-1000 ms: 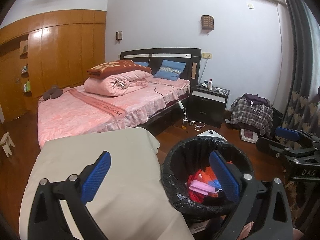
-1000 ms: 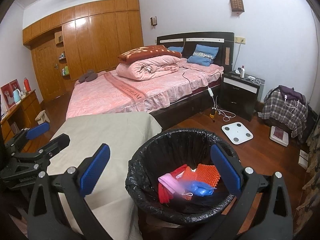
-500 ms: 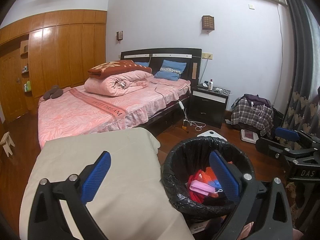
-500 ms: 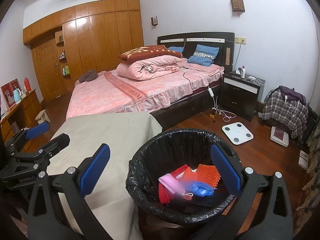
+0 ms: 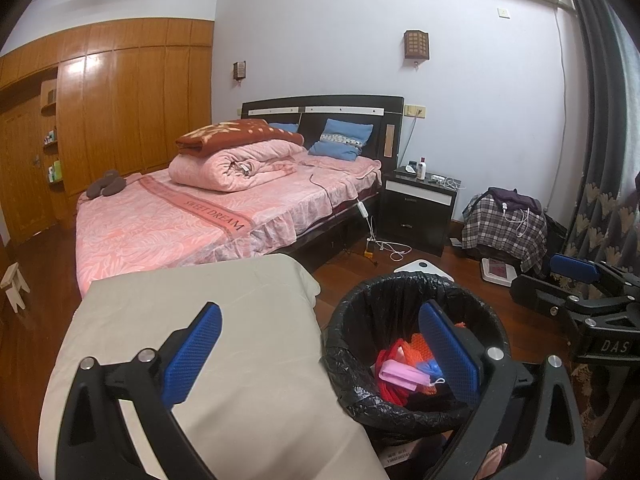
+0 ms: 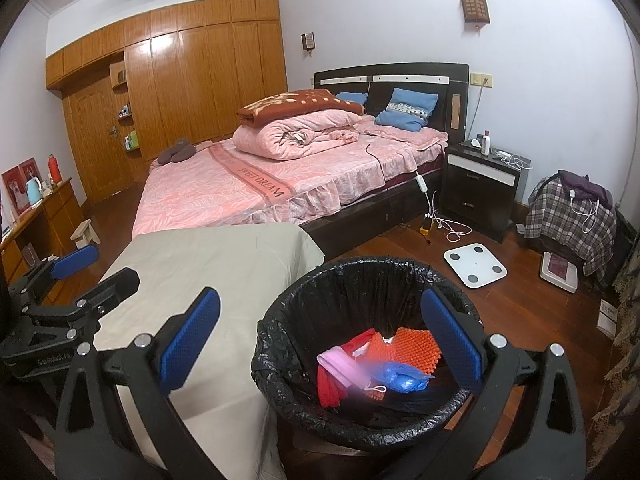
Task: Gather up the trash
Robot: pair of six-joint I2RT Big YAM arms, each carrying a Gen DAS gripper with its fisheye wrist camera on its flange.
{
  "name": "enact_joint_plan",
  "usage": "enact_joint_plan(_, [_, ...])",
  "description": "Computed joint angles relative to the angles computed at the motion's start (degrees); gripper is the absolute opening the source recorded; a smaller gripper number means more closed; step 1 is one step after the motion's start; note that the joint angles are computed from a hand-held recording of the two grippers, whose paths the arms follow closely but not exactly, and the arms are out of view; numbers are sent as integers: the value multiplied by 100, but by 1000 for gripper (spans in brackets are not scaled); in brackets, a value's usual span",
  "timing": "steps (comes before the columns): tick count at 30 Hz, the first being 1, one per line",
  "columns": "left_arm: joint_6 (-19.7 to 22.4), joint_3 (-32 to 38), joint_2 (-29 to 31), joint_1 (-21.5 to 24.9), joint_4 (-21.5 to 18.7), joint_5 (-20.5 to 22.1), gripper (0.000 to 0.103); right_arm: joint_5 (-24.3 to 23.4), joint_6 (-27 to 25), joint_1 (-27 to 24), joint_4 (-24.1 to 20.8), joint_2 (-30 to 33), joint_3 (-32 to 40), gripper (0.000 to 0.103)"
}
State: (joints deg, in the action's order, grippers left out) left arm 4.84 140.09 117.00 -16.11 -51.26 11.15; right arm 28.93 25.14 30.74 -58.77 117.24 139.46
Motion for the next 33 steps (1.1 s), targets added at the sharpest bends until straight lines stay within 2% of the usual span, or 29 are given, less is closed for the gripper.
enact_joint_plan(33, [-8,88,40,8,-57,9,97,-22,8,14,-183,160,313,98])
